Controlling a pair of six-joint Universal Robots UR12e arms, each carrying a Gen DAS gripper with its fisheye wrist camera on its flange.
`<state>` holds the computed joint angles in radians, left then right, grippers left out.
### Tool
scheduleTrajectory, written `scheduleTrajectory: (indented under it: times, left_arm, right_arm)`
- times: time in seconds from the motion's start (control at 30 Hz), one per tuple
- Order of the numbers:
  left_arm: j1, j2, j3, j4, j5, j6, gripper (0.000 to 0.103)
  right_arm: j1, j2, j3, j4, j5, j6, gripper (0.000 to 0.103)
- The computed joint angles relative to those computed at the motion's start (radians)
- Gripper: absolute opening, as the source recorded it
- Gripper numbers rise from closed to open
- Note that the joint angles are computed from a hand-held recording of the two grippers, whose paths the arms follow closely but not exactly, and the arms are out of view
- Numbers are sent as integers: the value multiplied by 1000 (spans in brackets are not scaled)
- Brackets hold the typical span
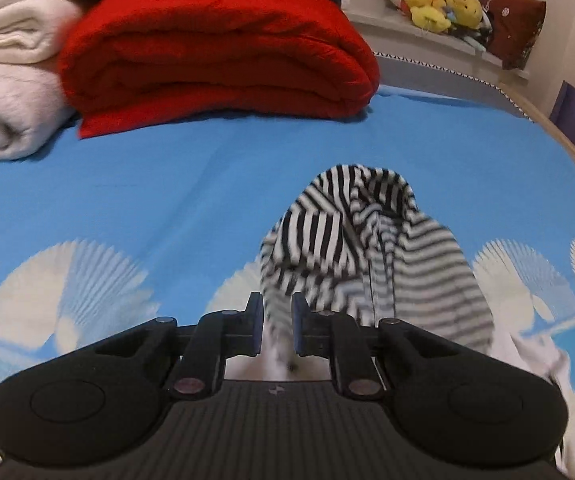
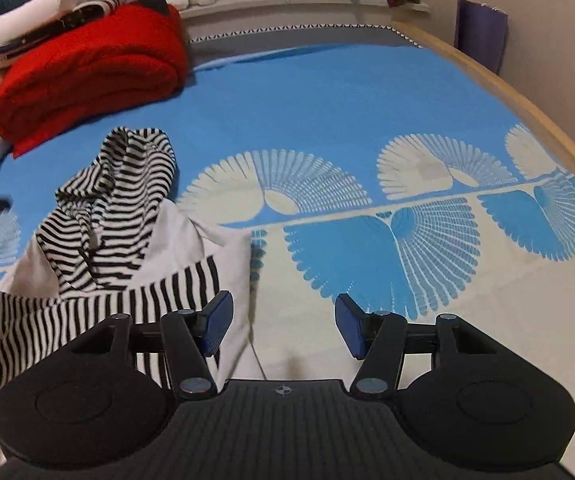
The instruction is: Fold small clothes
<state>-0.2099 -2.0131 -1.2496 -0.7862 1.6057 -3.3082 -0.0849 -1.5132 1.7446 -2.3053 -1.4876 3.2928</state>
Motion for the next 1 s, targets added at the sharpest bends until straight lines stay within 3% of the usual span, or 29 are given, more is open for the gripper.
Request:
scheduleTrajectory:
  times: [0.27, 0.43, 0.6, 0.67, 0.7, 0.73, 0.77, 0.87, 1.0]
  left_arm:
    - [15, -237, 318, -135, -81, -62, 18]
    - [13, -365, 502, -216, -76, -122, 48]
    - [5, -455, 626, -260, -36, -162, 51]
    - [0, -472, 647, -263, -22, -140, 51]
    - [-2, -479, 659, -275, -18, -112, 42]
    - [-6, -482, 666, -282, -7, -91, 14]
    - [-10, -483, 677, -320, 46, -38, 3]
    - [-15, -427, 598, -240, 36, 43, 1]
    - [-14, -265, 386, -82, -72, 182, 1]
  right_arm:
    - [6, 23, -10, 7, -26, -4, 59]
    - [3, 35, -14, 18, -44, 2, 59]
    - [5, 44, -16, 25, -44, 1, 59]
    - [7, 47, -16, 22, -45, -1, 59]
    - [9, 49, -18, 25, -48, -3, 59]
    - [10, 51, -21, 29, -50, -2, 59]
    - [10, 53, -23, 31, -49, 2, 59]
    - [7, 55, -29, 29, -41, 19, 58]
    - [1, 45, -27, -7, -22, 40, 58]
